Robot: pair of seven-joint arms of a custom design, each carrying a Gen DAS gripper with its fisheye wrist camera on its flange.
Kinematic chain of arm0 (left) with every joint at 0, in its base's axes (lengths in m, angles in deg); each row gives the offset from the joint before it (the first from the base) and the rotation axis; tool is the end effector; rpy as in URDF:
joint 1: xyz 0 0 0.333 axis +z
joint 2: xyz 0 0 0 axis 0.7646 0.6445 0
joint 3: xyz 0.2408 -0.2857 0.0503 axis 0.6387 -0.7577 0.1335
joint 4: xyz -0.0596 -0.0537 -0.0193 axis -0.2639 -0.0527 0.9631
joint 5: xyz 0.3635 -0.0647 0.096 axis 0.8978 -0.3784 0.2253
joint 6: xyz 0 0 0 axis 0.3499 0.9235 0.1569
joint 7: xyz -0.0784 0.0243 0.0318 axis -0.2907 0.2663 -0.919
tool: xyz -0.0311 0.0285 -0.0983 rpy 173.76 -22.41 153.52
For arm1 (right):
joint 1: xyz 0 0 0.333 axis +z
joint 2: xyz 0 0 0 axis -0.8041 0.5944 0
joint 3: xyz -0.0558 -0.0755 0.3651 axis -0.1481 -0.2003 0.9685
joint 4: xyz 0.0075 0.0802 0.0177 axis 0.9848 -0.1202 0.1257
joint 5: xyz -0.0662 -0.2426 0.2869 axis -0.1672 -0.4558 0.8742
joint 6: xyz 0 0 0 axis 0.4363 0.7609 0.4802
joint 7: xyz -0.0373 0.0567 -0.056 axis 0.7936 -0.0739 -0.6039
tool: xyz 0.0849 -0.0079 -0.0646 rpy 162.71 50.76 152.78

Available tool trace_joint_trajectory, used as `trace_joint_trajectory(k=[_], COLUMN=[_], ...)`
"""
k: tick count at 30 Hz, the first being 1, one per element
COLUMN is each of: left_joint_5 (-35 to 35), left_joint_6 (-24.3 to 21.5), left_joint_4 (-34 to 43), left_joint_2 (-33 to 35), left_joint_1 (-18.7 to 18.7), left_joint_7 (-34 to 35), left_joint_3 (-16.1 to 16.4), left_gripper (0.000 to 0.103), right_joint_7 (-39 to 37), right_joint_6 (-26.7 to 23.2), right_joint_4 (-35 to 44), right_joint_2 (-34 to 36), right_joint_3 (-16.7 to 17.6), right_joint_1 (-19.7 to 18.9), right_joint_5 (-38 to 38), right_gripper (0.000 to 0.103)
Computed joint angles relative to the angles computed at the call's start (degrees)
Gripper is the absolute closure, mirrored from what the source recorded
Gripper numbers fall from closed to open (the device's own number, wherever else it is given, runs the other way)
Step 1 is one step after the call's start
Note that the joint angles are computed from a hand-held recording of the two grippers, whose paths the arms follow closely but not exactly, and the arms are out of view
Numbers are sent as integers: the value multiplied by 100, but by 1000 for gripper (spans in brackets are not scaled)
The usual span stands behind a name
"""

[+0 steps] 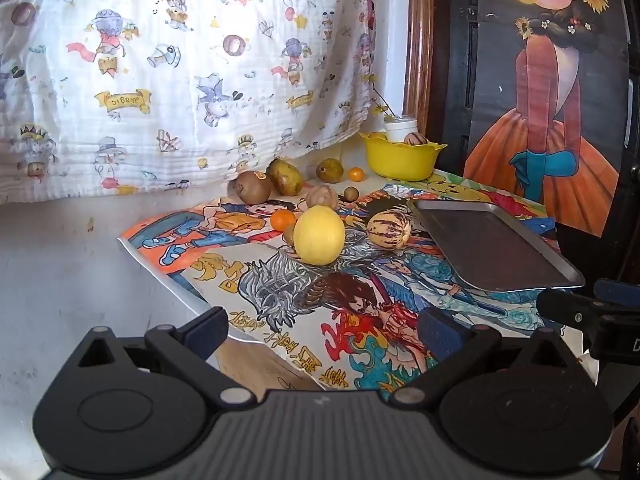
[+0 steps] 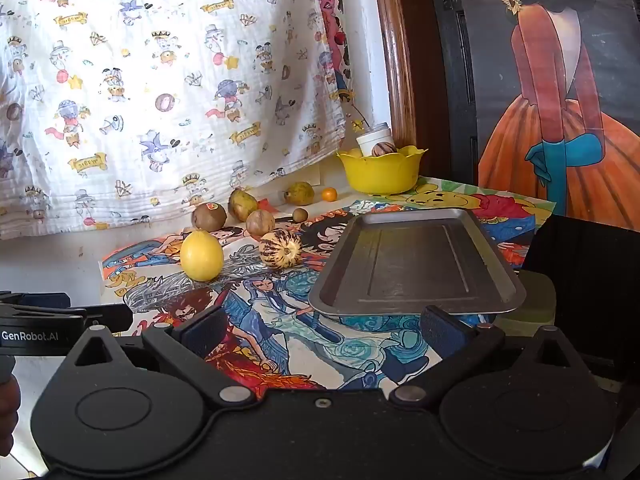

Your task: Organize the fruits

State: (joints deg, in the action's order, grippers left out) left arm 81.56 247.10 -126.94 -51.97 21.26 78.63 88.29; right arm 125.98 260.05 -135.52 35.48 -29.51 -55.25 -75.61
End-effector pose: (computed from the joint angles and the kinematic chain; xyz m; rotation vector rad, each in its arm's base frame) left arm 0.6966 -0.2299 0.4726 -1.4433 1.7368 -1.0921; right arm 0.6426 0.0088 0.4588 -1.4286 1.5010 -0.8896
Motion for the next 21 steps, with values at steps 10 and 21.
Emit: trace_joint_trajectory(k=[10, 21], left_joint_5=[37, 32], left_joint_6=[-41, -13], left_joint_4=[-5, -60], left_joint_2=[-19, -29], left_joint_1=[52, 40], left_joint_7=[-36, -30], left_joint_3=[-60, -59], left_gripper=[0, 0], right_joint_7=[-6, -32], right_joint_6=[13, -18], right_joint_4=[8, 49], right_joint_2=[15, 45], right_joint_3=[5, -6], right_joint_1=[4, 38], right_joint_5=[10, 51], right_gripper=[0, 0])
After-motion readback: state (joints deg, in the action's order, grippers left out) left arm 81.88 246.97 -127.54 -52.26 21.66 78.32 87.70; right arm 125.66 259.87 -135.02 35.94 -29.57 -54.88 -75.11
